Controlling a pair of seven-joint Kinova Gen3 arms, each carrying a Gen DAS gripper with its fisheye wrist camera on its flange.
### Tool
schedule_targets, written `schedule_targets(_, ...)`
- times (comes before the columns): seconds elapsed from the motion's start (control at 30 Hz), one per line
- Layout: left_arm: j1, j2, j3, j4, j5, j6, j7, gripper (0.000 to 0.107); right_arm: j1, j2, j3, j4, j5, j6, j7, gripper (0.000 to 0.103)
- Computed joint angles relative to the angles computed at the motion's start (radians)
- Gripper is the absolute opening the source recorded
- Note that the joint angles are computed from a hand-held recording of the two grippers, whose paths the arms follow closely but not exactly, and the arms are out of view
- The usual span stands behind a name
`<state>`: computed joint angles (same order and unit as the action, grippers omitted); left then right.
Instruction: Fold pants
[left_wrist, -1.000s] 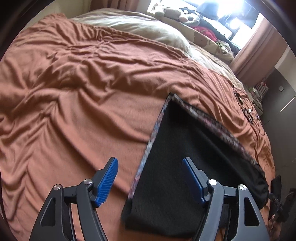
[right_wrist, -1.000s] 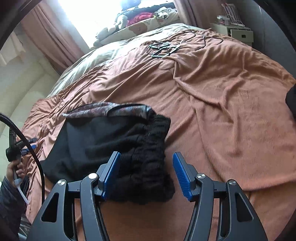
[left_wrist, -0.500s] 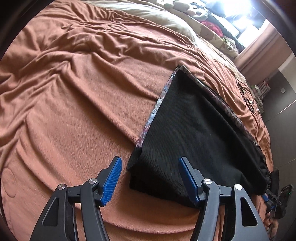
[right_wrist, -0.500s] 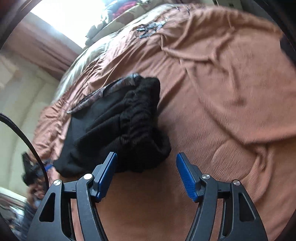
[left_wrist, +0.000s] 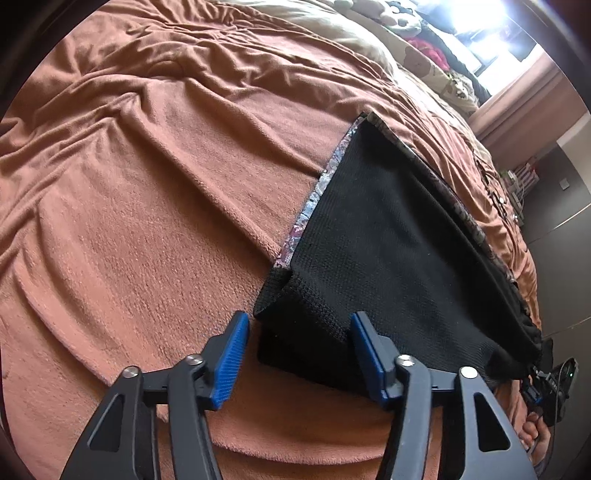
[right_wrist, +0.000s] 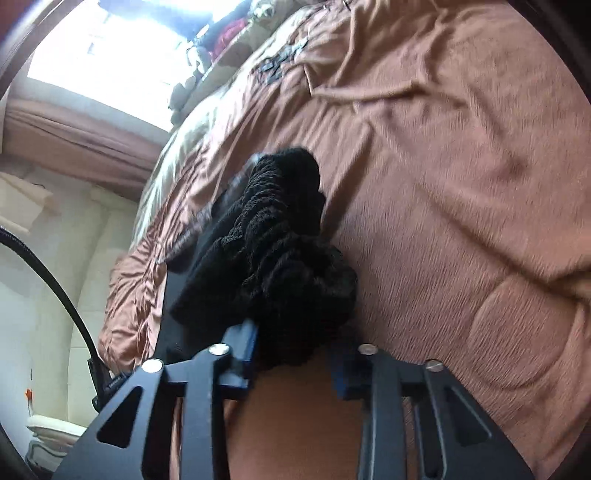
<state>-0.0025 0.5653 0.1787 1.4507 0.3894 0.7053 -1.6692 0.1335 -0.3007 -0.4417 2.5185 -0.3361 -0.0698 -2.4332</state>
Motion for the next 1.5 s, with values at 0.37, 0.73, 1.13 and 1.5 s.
schedule_targets(0.37,-0.07,-0.045,0.051,0.074,0.115,-0.027,-0.108,0.045,0.175,-0.089,-0.1,-0.087,0.13,0.183,-0.065,0.013)
schedule_targets(0.73,-0.075,-0.029,0.056,0.099,0.201,-0.033,-0.191,0.044,0.141,-0.078,-0.098,-0.105,0.249,0.22,-0.176,0.014)
schedule_targets(1.13,-0.055,-0.038,0.022,0.11,0.154,0.015,-0.149,0.017,0.038,-0.059,0.0,-0.114,0.32,0.224,-0.209,0.057)
schedule_targets(1.5,-0.059,0.01,0.036,0.079,0.176,0.016,-0.163,0.055,-0.043,-0.017,0.072,-0.076,0.269,0.141,-0.164,0.058)
